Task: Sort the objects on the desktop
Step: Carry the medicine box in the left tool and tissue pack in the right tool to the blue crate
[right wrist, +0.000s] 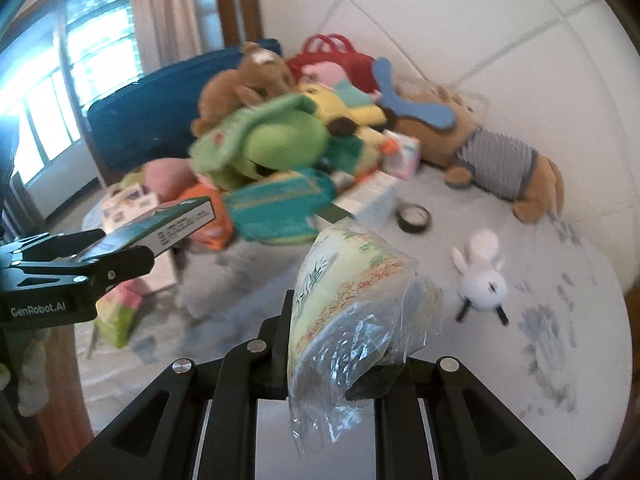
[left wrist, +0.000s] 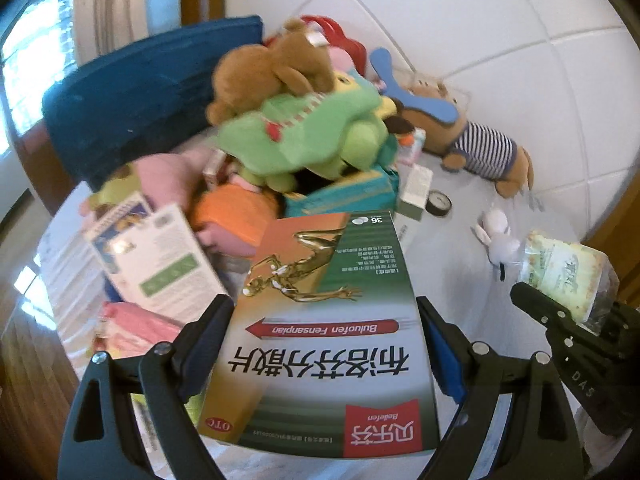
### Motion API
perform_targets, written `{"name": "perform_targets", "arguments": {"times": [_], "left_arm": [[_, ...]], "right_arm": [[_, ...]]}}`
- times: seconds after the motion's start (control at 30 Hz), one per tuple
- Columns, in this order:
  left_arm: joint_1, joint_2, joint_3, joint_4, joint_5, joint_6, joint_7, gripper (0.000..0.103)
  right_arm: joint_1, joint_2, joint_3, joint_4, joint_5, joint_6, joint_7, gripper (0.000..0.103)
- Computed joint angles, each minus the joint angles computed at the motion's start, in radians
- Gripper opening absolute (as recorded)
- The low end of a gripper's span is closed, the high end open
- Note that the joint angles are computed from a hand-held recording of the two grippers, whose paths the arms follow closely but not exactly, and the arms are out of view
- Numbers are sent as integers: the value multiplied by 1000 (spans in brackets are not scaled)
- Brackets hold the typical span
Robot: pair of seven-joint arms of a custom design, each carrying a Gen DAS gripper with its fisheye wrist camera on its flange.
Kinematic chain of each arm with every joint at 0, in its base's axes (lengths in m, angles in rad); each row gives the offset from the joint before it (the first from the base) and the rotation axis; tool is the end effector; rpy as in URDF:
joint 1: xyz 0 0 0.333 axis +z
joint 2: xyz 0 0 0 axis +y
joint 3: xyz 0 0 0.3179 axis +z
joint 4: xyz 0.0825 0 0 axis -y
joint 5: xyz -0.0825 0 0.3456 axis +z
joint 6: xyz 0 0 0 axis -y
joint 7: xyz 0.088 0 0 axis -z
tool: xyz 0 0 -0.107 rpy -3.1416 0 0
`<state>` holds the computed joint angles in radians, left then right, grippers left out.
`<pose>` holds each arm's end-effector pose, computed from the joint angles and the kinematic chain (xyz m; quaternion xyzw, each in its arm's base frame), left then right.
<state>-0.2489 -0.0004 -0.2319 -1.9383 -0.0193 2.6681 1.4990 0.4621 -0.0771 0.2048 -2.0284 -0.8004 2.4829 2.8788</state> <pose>0.5070 -0.2638 0.5829 -0.5180 0.7773 -0.3152 0.1678 0.4200 0.3384 0.5548 -0.6088 0.6864 -0.2634 0.2982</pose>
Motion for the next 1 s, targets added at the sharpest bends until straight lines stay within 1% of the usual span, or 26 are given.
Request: {"name": "perform_targets", "arguments": {"times": [0.13,0.27,0.43,0.57,0.67,0.83,0.9,1.0], "left_arm": [[24,-48,21,-28,-51,12,59,89],[54,-88,45,-49,-128,17,155,89],[85,-110,74,-50,-232,5,294,89],[109,-110,88,-38,-287,-7,351,89],[129,-98,85,-19,-274,-1,343,89],[157,-66,80,30,-205,16,273,89],[163,-51,83,55,-200,8,261,89],[172,-33,90,84,-202,6,262,89]], "right_arm": [[30,74,13,123,-18,-34,-16,15],[82,149,6,244,-40,-79,-9,15],[170,259,-15,430,-65,-189,-9,15],[231,332,-47,551,-77,-232,-25,15],[256,392,-73,643,-52,-235,-76,15],[279,479,-124,777,-15,-190,-177,15],[287,517,-141,840,6,-183,-216,15],[305,595,-163,971,56,-211,-295,15]]}}
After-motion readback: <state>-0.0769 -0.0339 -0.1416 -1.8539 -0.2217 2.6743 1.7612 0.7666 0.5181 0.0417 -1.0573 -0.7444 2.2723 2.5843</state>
